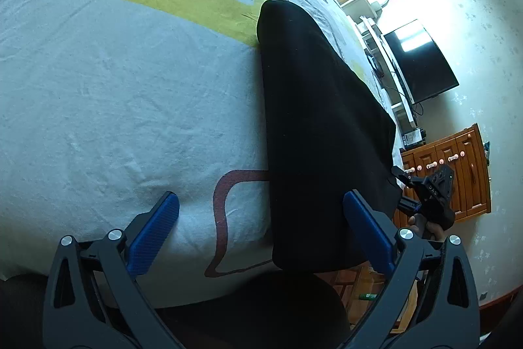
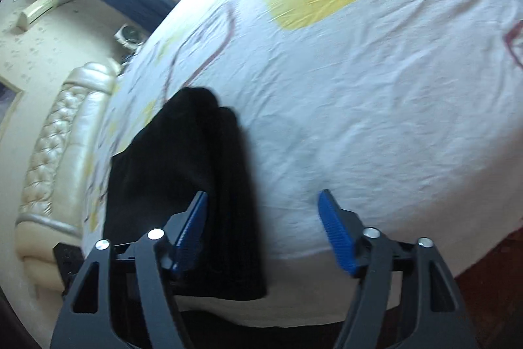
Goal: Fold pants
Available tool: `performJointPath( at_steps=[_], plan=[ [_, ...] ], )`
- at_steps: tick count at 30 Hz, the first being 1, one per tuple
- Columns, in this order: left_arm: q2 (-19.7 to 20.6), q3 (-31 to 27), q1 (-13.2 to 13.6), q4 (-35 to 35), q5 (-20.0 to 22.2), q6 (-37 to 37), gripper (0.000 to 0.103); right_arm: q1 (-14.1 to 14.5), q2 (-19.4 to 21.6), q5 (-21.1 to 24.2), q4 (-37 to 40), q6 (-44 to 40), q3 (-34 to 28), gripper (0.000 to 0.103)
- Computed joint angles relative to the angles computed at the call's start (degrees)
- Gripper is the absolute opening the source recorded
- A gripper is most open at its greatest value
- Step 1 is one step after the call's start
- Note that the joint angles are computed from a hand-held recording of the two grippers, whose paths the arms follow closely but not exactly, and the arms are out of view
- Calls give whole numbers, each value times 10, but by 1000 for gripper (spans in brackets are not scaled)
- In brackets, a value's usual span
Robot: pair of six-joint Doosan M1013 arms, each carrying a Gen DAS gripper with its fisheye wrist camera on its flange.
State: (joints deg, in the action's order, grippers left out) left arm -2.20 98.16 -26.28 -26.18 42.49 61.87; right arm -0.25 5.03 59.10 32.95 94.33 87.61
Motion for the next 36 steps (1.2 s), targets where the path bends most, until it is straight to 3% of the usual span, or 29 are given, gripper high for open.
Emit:
performJointPath(
  at_steps=[1, 4, 7, 14, 18, 21, 23, 25, 28, 29, 30, 31, 34, 36],
  plan=[
    [-1, 1, 1, -3, -2, 0, 100, -6, -4, -1, 9, 14, 6, 70],
    [-13, 16, 7, -38, -23, 5, 100, -36, -14, 6, 135, -10, 39, 72],
    [-18, 27, 13, -82, -31, 21, 100, -44, -16, 21, 216, -38, 60, 74],
    [-21, 38, 7, -96, -46, 24, 100, -23, -8, 37, 229, -64, 63, 78],
    [-14, 41, 14, -202, -38, 92, 100, -20, -5, 53, 254, -81, 67, 80],
    [-6, 44, 14, -234, -36, 97, 100, -18, -5, 53, 267, -98, 73, 80],
    [-8, 49, 9, -233, -54, 91, 100, -15, -3, 59, 267, -109, 72, 78],
    [-10, 57, 8, -265, -68, 116, 100, -9, -6, 54, 240, -113, 69, 62],
    [-10, 60, 4, -281, -76, 123, 100, -16, -9, 57, 236, -117, 70, 50],
    [-11, 59, 1, -272, -79, 114, 94, -18, -10, 57, 245, -119, 73, 48],
    [-11, 56, -2, -258, -81, 101, 76, -20, -11, 58, 252, -122, 74, 45],
    [-10, 50, -3, -246, -76, 97, 70, -23, -13, 59, 258, -127, 75, 43],
    [-1, 20, -16, -143, -48, 51, 70, -26, -17, 62, 273, -149, 72, 40],
    [6, 20, -11, -151, -34, 53, 63, -28, -13, 68, 269, -157, 71, 39]
  ],
)
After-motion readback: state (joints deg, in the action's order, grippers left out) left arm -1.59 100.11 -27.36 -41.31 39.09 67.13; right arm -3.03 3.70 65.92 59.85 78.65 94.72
